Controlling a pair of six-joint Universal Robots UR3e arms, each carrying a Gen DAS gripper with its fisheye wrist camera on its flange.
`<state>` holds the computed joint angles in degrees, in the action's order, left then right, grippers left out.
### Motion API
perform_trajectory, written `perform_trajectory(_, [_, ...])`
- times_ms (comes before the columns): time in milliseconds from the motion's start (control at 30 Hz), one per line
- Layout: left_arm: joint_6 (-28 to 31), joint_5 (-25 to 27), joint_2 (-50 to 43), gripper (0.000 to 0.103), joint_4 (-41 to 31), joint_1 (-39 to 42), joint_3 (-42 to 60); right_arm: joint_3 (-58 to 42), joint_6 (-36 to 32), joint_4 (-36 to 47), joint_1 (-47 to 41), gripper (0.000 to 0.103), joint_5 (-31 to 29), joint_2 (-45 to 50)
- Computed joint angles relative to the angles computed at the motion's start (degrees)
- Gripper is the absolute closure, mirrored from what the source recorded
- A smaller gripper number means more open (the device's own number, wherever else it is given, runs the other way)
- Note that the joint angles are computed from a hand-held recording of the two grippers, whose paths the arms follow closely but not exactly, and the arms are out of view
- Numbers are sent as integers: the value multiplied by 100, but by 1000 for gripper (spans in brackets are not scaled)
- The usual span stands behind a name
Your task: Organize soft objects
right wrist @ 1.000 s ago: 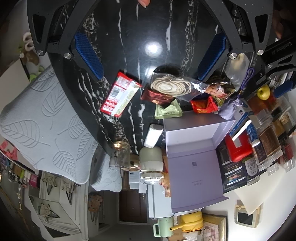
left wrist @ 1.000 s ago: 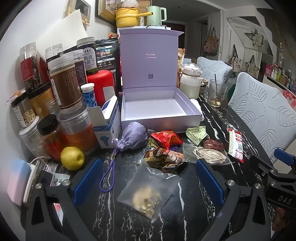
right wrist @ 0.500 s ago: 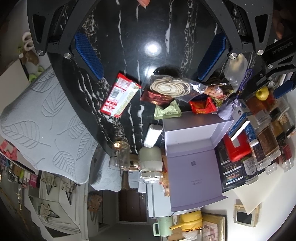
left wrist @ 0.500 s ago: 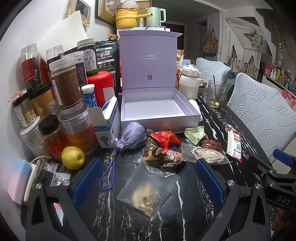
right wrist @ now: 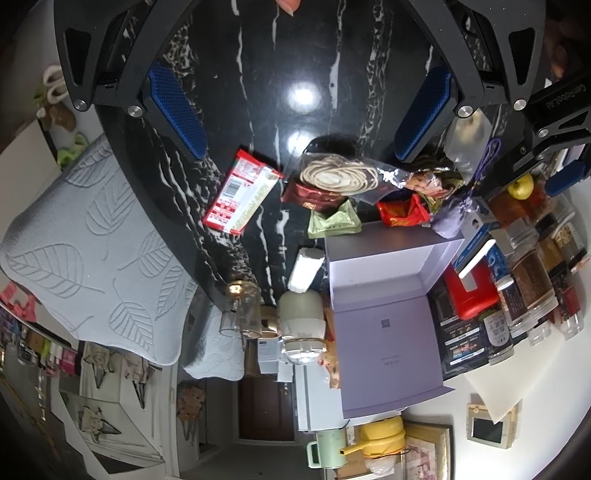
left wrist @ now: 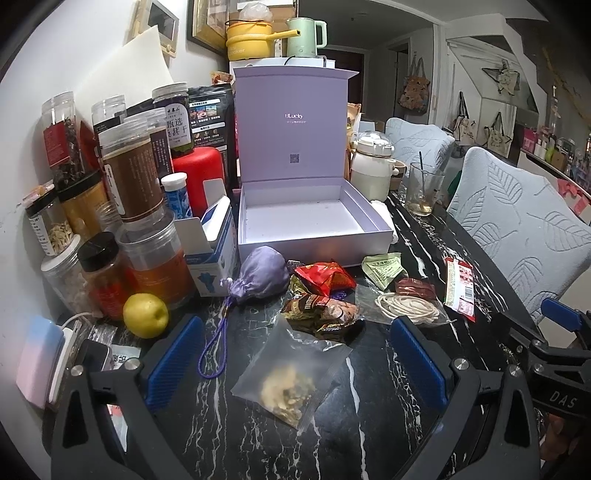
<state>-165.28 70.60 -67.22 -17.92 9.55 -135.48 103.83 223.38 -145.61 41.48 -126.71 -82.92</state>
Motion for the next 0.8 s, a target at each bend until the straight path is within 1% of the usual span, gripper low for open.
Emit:
perform_trajectory(167, [57, -93, 195, 0, -101, 92, -25, 19, 51, 20, 72, 0, -59, -34])
perform_trajectory(400, [213, -325, 486, 0, -524, 261, 62, -40, 23, 108, 123, 0, -120, -129])
perform_trajectory(533, [284, -385, 615, 0, -641, 322, 68, -78, 51, 175, 187, 0, -222, -185])
perform_trajectory(667, [430, -639, 837, 0, -811, 560, -45, -37, 77, 171, 226, 0, -256, -241])
perform_trajectory(733, [563, -720, 847, 0, -966, 634, -64, 33, 82, 101, 233, 0, -234, -255])
perform_trajectory(800, [622, -635, 778, 0, -960, 619, -85, 181, -2, -150, 224, 0, -144, -264])
